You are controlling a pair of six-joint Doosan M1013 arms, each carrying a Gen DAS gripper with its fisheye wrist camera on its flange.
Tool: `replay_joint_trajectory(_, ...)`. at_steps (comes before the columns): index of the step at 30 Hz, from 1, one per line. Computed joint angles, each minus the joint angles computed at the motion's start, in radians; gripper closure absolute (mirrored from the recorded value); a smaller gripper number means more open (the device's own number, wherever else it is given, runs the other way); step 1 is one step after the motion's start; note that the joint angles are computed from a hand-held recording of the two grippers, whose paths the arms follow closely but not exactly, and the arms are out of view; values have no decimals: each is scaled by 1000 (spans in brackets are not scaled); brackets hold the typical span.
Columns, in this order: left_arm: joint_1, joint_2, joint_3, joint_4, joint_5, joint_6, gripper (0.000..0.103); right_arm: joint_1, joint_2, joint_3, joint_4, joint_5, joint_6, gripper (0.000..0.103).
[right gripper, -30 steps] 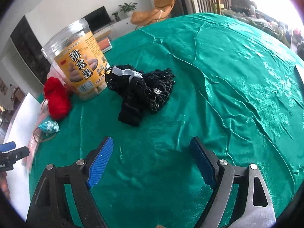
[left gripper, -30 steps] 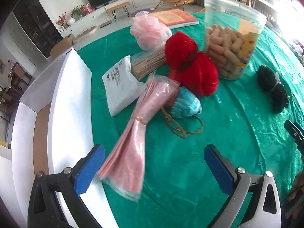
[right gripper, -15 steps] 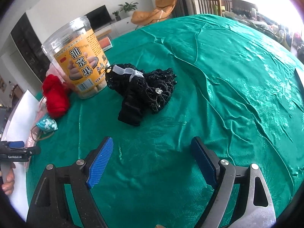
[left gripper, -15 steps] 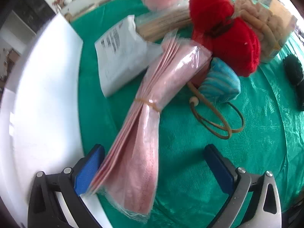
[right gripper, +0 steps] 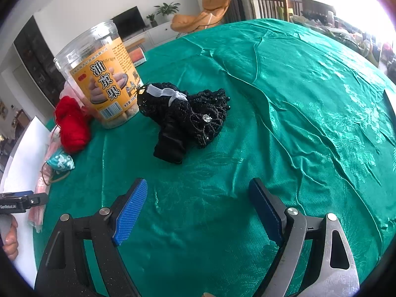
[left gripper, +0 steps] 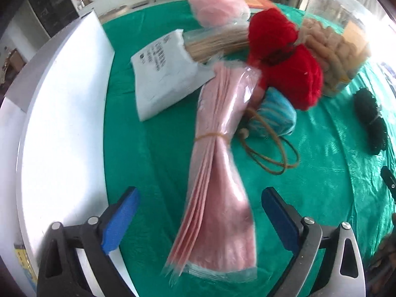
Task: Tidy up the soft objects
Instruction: 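Grasp the black crochet item again with the right tool and lift it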
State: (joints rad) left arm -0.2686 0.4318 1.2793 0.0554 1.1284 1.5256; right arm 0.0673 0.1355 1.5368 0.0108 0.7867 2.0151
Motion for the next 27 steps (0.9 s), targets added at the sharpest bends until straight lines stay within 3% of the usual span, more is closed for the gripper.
replay_joint_trajectory(4, -26, -7, 30, 106, 24, 35, 3, -4, -2, 3, 14, -7, -5, 16)
replay_joint_trajectory(5, -29, -21, 51, 123, -14, 33, 3, -7, -3, 5, 22, -10, -11, 17)
replay_joint_trajectory(7, -28, -22, 51, 122, -10, 34, 2, -18, -14, 16, 46, -30, 2, 18)
replay_joint_trajectory(9, -23, 0, 13, 107, 51, 33, 2, -26, -32, 26, 25, -72, 29, 18)
replay_joint_trajectory(11, -17, 31, -36, 75, 135, 52, 5, -23, -25, -10, -16, -56, -43, 17)
replay_joint_trajectory(14, 5, 40, -62, 13, 110, 105, 55, 4, 41, -128, -98, 45, -281, 17)
replay_joint_trajectory(17, 20, 18, -48, -31, 62, 124, 72, 24, 155, -274, -94, 222, -526, 18)
replay_joint_trajectory(19, 44, -4, -35, -107, 39, 138, 75, 18, 213, -336, -60, 324, -583, 25)
replay_joint_trajectory(20, 54, -24, -21, -138, 19, 149, 76, 13, 236, -361, -65, 368, -555, 80)
replay_joint_trajectory(21, 58, -40, -13, -152, 1, 154, 76, 1, 247, -379, -62, 382, -501, 85)
replay_joint_trajectory(27, 98, -106, 0, -301, -84, 218, 76, -99, 247, -457, 102, 290, -216, 85)
